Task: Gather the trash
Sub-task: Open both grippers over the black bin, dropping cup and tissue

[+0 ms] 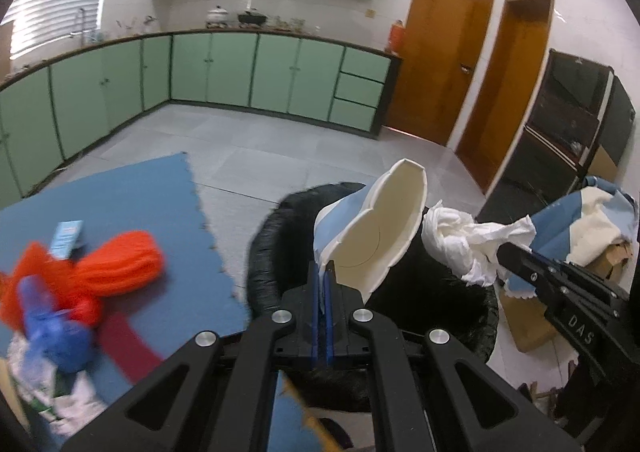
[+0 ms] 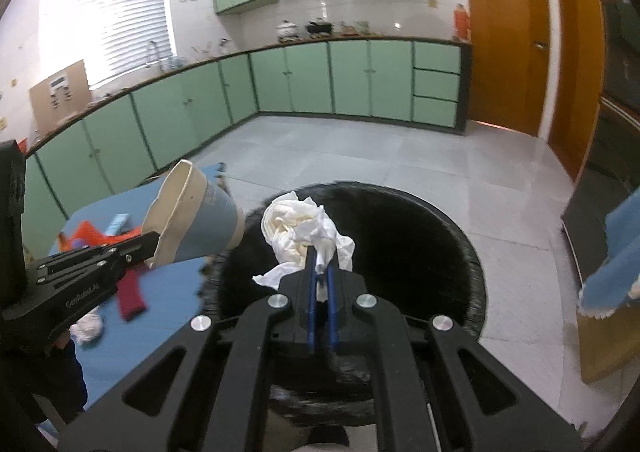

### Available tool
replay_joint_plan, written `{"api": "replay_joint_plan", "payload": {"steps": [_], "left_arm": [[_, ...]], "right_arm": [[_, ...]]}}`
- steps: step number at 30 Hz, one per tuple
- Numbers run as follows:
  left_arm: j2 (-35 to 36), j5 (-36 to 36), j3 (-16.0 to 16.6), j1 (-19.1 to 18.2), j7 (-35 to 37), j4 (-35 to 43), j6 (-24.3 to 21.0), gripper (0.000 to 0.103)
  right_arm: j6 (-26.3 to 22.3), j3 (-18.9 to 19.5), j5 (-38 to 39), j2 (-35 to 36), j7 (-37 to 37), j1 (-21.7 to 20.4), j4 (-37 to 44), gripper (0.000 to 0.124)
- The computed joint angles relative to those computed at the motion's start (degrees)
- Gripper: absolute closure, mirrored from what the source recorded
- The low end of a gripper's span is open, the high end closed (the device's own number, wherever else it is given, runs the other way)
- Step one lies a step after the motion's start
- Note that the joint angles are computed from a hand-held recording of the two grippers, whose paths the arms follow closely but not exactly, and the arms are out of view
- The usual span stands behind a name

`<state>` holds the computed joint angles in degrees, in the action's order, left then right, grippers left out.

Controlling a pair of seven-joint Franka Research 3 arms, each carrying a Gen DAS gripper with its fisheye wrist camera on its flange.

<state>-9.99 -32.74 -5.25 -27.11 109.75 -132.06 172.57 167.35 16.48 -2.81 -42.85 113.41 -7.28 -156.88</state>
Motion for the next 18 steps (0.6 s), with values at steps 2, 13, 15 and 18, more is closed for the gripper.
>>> {"api": "replay_joint_plan", "payload": {"steps": [2, 13, 15, 18], "left_arm": [[2.7, -0.8, -0.3, -0.31, 0.52, 2.21, -0.66, 0.101], [7.57, -6.85, -7.12, 5.94, 5.96, 7.47, -8.17, 0.068], [6.04, -7.01, -7.29, 6.5, 6.79, 5.91, -7.27, 0.066], [2.82, -5.92, -6.35, 6.72, 6.34, 2.43, -4.66, 0.063]], "right_arm": [[0.76, -0.22, -0.2, 1.18, 0.31, -1.46, -0.51, 0.12], [1.5, 1.15, -2.28, 3.84, 4.11, -6.46, -2.48, 0.079], [1.08, 2.05, -2.7, 2.51, 4.98, -6.38, -2.98, 0.071], [1.59, 3.3, -2.88, 1.52, 6.11, -5.13, -2.94, 0.061]]}}
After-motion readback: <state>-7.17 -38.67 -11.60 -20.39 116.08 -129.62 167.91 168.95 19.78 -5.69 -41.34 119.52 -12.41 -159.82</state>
